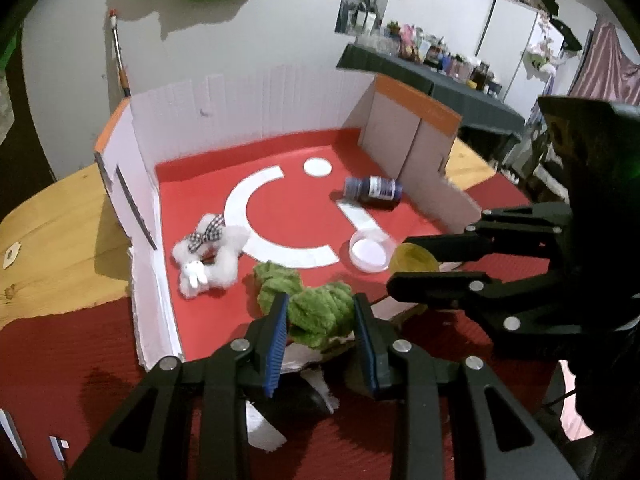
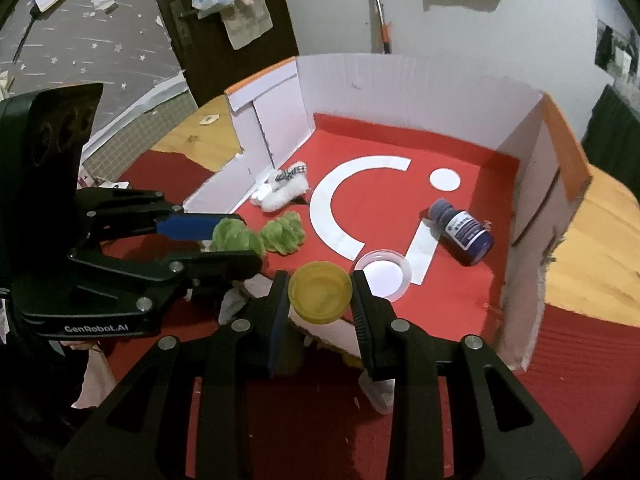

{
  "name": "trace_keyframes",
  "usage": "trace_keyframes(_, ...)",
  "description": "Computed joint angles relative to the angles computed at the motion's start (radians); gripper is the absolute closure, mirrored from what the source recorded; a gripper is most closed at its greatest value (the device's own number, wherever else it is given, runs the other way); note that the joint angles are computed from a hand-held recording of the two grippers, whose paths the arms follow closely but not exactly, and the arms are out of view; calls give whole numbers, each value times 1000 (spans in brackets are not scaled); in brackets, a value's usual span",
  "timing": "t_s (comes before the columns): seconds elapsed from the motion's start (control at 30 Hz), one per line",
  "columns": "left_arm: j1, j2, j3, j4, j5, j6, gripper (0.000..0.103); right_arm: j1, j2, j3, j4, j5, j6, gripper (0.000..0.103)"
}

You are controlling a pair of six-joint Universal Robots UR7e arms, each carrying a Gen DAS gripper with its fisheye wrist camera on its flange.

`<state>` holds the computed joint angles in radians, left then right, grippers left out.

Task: Organize objects
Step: 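Carry the green yarn ball and yellow cap with both tools into the box, then lower the yarn ball and yellow cap onto the red sheet and open both tools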

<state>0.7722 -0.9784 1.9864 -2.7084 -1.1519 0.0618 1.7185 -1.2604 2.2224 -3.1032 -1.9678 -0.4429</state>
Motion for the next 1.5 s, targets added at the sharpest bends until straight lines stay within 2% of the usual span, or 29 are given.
trace_keyframes(0.27, 26, 30, -45, 74, 4, 12, 70, -34, 13, -44, 112, 61, 42, 74)
trace_keyframes(0.63, 43, 59, -71, 80, 12, 2, 70, -49, 44, -90, 178, 39, 77, 74)
trace_keyframes(1.1, 41, 95, -76, -1, 80, 6, 70, -56, 59, -82, 40, -95, 57, 74)
trace_keyframes(1.5, 40, 116, -74, -42, 108, 18, 70, -40, 87, -72, -20, -150, 21, 74)
